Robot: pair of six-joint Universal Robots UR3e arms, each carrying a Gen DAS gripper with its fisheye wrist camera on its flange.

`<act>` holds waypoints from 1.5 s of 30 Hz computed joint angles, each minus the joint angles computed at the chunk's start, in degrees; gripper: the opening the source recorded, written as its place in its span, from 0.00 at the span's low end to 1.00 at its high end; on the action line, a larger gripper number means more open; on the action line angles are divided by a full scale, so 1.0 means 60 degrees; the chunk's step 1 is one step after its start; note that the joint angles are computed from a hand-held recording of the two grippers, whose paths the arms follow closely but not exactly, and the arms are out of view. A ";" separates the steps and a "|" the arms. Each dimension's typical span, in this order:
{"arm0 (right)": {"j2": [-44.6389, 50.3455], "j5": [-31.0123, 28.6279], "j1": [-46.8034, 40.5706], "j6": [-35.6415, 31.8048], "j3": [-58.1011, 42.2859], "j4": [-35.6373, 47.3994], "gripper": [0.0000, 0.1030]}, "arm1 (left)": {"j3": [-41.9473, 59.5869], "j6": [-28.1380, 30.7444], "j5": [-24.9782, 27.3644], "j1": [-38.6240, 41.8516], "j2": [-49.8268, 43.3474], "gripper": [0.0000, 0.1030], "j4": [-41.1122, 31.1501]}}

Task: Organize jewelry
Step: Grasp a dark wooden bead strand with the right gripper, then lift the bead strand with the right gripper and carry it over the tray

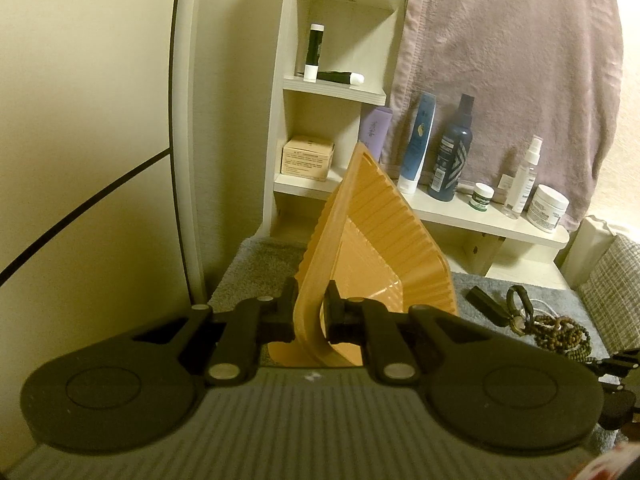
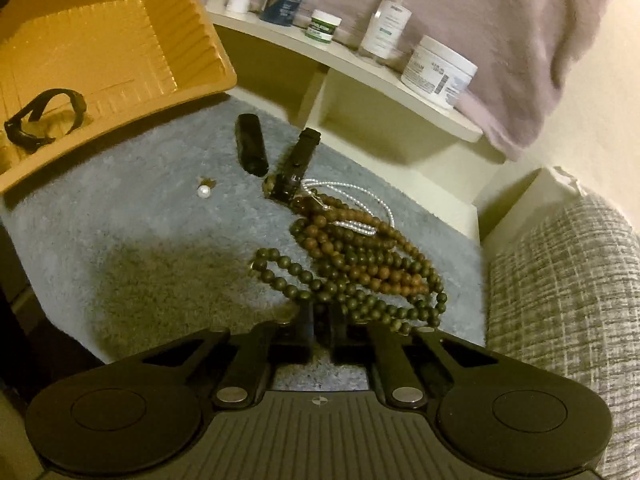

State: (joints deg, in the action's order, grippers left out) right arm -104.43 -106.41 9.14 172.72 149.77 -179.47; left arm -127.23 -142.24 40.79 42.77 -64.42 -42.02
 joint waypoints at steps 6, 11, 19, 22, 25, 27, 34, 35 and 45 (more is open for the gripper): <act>-0.1397 -0.0544 0.0162 -0.0405 0.0067 0.0626 0.06 | -0.0012 -0.0021 0.0000 -0.0003 0.0053 0.11 -0.0040; -0.3070 -0.0944 -0.0222 -0.1332 -0.0444 0.1539 0.06 | -0.0021 -0.0055 0.0018 -0.0014 0.0068 0.11 -0.0028; -0.4603 -0.0695 -0.1114 -0.2963 -0.2196 0.2590 0.06 | -0.0053 -0.0132 0.0026 -0.0050 0.0052 0.11 0.0088; -0.4763 -0.0301 -0.1496 -0.3495 -0.2957 0.2750 0.06 | -0.0062 -0.0139 0.0023 -0.0053 0.0041 0.11 0.0102; -0.4827 0.0039 -0.1841 -0.4064 -0.3590 0.2832 0.06 | -0.0080 -0.0188 0.0038 -0.0073 0.0009 0.11 0.0161; -0.4783 0.0151 -0.1965 -0.4365 -0.3971 0.2833 0.06 | -0.0083 -0.0190 0.0042 -0.0077 0.0001 0.11 0.0181; -0.4560 0.0999 -0.2840 -0.5128 -0.5363 0.2970 0.06 | -0.0103 -0.0227 0.0043 -0.0088 0.0016 0.11 0.0203; -0.4558 0.1148 -0.2979 -0.5159 -0.5568 0.3057 0.06 | -0.0104 -0.0219 0.0047 -0.0089 0.0018 0.11 0.0205; -0.3743 0.2328 -0.3576 -0.5327 -0.8009 0.3591 0.06 | -0.0114 -0.0293 0.0090 -0.0150 0.0030 0.11 0.0268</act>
State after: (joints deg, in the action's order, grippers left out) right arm -126.89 -92.44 -12.32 140.76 101.71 -157.92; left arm -127.92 -144.00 41.33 41.88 -64.23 -40.41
